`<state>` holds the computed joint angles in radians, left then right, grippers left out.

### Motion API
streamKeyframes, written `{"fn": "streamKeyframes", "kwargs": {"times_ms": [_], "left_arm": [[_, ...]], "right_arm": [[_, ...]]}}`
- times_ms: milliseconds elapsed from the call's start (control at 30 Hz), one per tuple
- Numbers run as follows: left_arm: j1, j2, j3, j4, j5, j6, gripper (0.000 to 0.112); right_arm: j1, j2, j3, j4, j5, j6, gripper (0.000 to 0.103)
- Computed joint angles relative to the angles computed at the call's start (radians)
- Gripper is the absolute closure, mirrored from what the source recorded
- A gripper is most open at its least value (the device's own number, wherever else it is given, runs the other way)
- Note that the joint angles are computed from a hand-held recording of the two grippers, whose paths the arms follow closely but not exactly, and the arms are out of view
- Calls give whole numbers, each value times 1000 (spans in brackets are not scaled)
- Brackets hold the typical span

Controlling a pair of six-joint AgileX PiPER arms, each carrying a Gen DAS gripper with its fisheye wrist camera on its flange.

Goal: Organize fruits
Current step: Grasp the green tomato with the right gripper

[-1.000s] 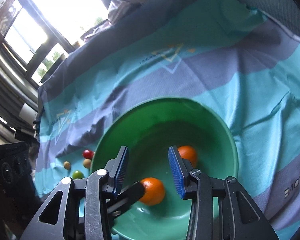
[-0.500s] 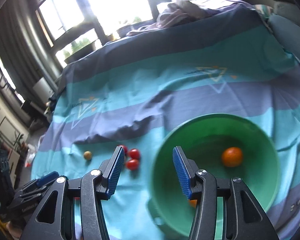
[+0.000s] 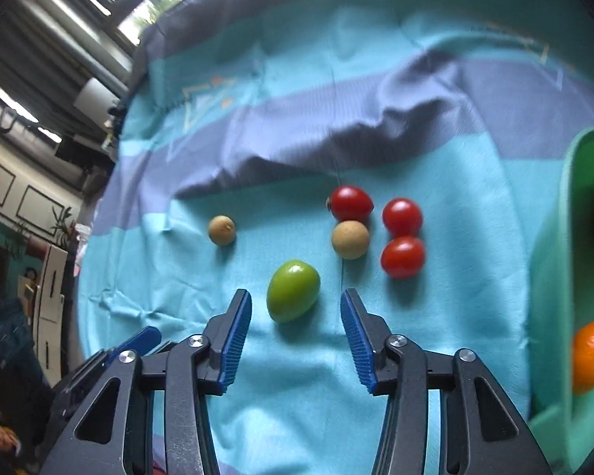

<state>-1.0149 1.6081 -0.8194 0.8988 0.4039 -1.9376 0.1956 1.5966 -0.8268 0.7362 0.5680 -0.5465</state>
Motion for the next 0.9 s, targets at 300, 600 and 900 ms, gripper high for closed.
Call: {"fn": "streamKeyframes", "kwargs": {"times_ms": [300,600,900], "left_arm": [[57,168,-183,-100,-108,209,81],[92,264,-249,-248,-149,379,83],[89,255,-215,-145,-192,281,81]], "right_arm": [[58,103,-107,-113,-30,103,62],[21,171,-130,-34,48,-2,63],[38,131,-79,-20,7,-39,66]]}}
